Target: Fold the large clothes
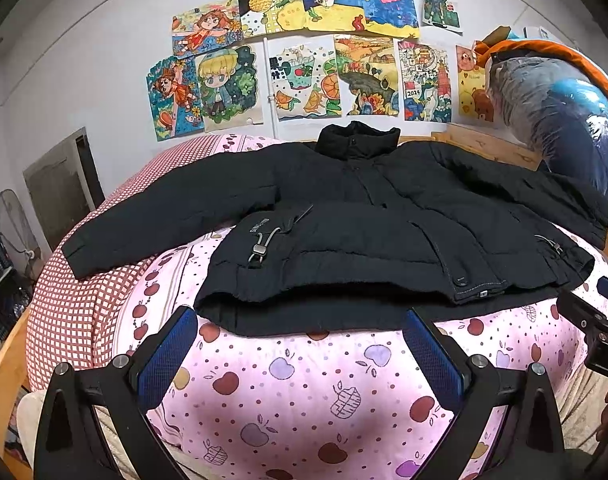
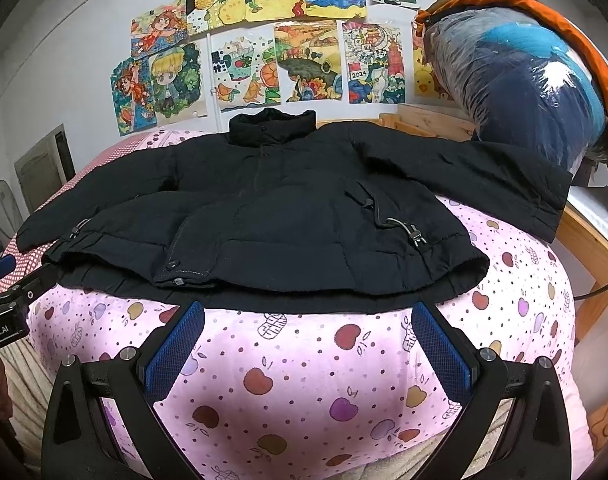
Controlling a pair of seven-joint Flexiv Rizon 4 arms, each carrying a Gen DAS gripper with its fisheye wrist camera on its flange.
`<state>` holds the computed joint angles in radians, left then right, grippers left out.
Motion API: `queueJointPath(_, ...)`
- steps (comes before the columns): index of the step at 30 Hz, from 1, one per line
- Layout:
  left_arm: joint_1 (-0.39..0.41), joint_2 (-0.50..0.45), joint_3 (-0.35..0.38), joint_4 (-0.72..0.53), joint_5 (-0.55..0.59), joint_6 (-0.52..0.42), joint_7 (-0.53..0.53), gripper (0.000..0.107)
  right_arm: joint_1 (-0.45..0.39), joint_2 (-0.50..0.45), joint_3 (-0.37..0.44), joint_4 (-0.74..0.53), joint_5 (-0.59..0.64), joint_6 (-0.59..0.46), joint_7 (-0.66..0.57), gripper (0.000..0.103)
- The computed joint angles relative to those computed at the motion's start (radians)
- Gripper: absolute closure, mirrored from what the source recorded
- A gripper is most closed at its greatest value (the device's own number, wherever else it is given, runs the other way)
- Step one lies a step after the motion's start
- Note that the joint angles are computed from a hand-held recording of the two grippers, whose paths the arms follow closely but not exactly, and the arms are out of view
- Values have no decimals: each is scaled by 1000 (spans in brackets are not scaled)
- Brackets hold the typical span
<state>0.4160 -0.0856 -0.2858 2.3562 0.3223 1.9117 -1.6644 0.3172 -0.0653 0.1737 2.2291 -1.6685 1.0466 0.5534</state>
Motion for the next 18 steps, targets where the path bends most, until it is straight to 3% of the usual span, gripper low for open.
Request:
queueJointPath(2,9,-2,-7,-1,4,0,-2,4,0,0,0,0,1,0,-1,1)
queueJointPath(7,-61,-19,65,-6,-24,16,25,4,0,1,1,0,5,-1,-2,1)
queueJointPath(15,-105,-26,116,-10,-30,29,33,4,2,4,2,2,9,-4,-3,1)
queueJointPath(18,-83,-24,96,-12,-14,23,20,4,2,4,2,3,11,-4,-4,1)
